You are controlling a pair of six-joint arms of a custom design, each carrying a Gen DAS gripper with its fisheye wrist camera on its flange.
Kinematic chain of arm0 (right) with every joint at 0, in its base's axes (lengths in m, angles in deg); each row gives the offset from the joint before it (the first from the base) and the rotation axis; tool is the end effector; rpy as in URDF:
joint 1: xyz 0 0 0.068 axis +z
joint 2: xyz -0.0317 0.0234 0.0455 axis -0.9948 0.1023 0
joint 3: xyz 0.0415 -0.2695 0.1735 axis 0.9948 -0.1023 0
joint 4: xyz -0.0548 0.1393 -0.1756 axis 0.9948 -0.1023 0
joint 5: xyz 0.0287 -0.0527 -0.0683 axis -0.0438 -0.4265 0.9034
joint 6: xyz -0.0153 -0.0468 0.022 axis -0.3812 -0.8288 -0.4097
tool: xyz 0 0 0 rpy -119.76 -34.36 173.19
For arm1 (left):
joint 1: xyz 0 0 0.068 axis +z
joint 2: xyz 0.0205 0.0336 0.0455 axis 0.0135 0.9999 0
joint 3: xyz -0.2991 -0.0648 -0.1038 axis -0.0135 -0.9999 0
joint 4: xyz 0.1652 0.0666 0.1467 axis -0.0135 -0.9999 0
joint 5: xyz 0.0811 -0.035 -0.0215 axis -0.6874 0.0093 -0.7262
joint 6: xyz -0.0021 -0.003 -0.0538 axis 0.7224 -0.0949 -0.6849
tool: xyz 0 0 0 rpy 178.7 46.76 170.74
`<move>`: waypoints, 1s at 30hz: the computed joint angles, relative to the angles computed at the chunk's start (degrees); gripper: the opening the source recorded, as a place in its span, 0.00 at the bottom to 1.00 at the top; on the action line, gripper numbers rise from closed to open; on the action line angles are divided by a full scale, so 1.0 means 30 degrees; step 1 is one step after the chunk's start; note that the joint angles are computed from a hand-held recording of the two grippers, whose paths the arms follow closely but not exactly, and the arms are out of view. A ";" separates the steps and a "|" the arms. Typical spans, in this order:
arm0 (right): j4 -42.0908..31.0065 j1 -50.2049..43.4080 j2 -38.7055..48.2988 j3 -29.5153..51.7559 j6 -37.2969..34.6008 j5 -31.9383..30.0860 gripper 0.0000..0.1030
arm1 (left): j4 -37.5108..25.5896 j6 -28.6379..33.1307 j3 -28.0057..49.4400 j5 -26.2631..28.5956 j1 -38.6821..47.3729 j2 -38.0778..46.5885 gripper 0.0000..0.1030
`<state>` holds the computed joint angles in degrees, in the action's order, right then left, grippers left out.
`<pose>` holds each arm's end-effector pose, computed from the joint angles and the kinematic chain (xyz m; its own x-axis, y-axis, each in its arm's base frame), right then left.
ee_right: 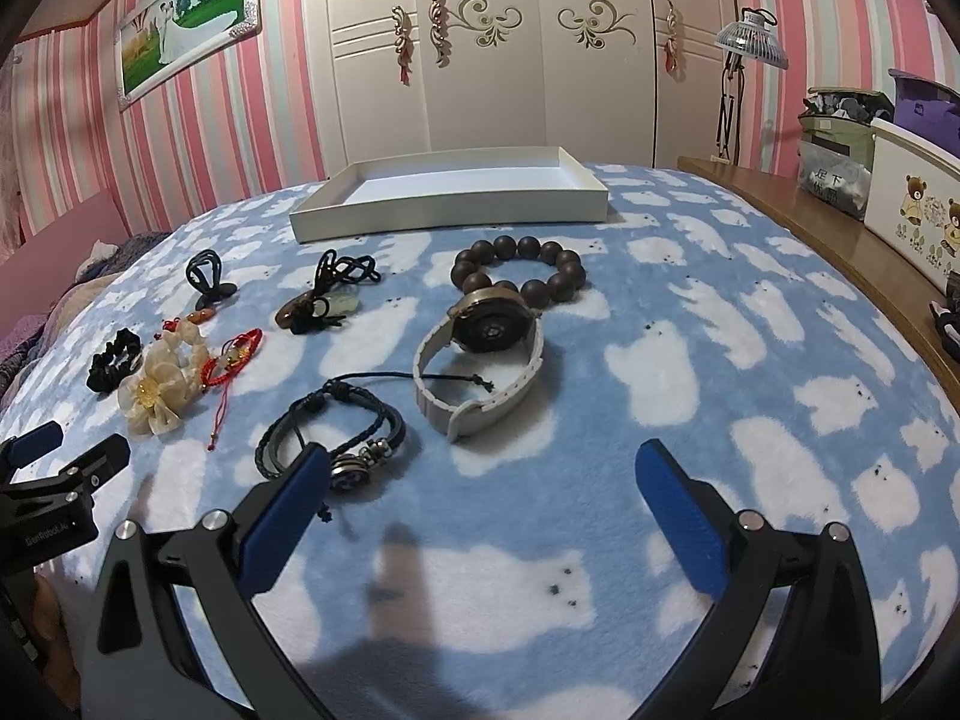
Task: Organize jewelry
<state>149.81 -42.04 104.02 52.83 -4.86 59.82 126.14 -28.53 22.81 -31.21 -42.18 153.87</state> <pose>0.2053 0.1527 0.0308 -0.5266 0.3342 -0.7817 0.3816 0.9146 0.1340 0.2414 -0.2032 0.0386 -0.6569 0.1390 -0.7411 0.1533 0.9870 0.0492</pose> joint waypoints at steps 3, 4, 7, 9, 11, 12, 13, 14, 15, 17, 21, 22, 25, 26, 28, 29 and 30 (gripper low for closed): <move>0.0101 -0.0104 -0.0004 -0.0037 -0.0022 -0.0091 0.98 | 0.0147 0.0021 -0.0098 0.0044 -0.0003 -0.0012 0.97; 0.0144 -0.0130 0.0006 -0.0043 -0.0053 -0.0114 0.98 | 0.0189 0.0026 -0.0125 0.0056 -0.0001 -0.0002 0.97; 0.0163 -0.0151 0.0020 -0.0034 -0.0100 -0.0097 0.98 | 0.0210 0.0061 -0.0120 0.0103 0.0053 0.0015 0.97; 0.0157 -0.0173 0.0012 -0.0032 -0.0117 -0.0129 0.98 | 0.0210 0.0061 -0.0120 0.0103 0.0053 0.0015 0.97; 0.0096 -0.0126 0.0009 -0.0015 -0.0036 -0.0111 0.98 | 0.0209 0.0032 -0.0134 0.0091 0.0033 0.0010 0.97; 0.0094 -0.0116 0.0010 -0.0011 -0.0026 -0.0100 0.98 | 0.0209 0.0032 -0.0134 0.0091 0.0033 0.0010 0.97; 0.0083 -0.0138 -0.0008 -0.0004 -0.0041 -0.0114 0.98 | 0.0196 0.0024 -0.0136 0.0089 0.0008 0.0006 0.97; 0.0083 -0.0138 -0.0008 -0.0004 -0.0041 -0.0114 0.98 | 0.0219 0.0031 -0.0158 0.0093 0.0015 0.0003 0.97; 0.0102 -0.0173 -0.0015 -0.0003 -0.0091 -0.0144 0.98 | 0.0220 0.0029 -0.0177 0.0096 -0.0004 -0.0003 0.97; 0.0071 -0.0136 -0.0009 0.0009 -0.0061 -0.0118 0.98 | 0.0177 0.0006 -0.0149 0.0082 -0.0034 -0.0011 0.97; 0.0039 -0.0149 -0.0021 0.0024 -0.0068 -0.0101 0.98 | 0.0146 0.0011 -0.0123 0.0142 -0.0020 -0.0026 0.97; -0.0002 -0.0151 -0.0026 0.0038 -0.0060 -0.0093 0.98 | 0.0185 0.0020 -0.0143 0.0163 -0.0013 -0.0022 0.97; 0.0002 -0.0117 -0.0025 0.0038 -0.0041 -0.0090 0.98 | 0.0133 0.0047 -0.0118 0.0186 -0.0001 -0.0033 0.97; 0.0042 -0.0141 -0.0019 0.0024 -0.0058 -0.0080 0.98 | 0.0147 0.0039 -0.0127 0.0182 -0.0011 -0.0036 0.97; 0.0029 -0.0138 -0.0030 0.0031 -0.0061 -0.0076 0.98 | 0.0150 0.0011 -0.0132 0.0161 -0.0038 -0.0038 0.97; 0.0058 -0.0143 -0.0032 0.0019 -0.0074 -0.0068 0.99 | 0.0133 0.0038 -0.0115 0.0187 0.0001 -0.0037 0.97; 0.0103 -0.0146 -0.0023 0.0005 -0.0085 -0.0047 0.99 | 0.0133 0.0038 -0.0115 0.0187 0.0001 -0.0037 0.97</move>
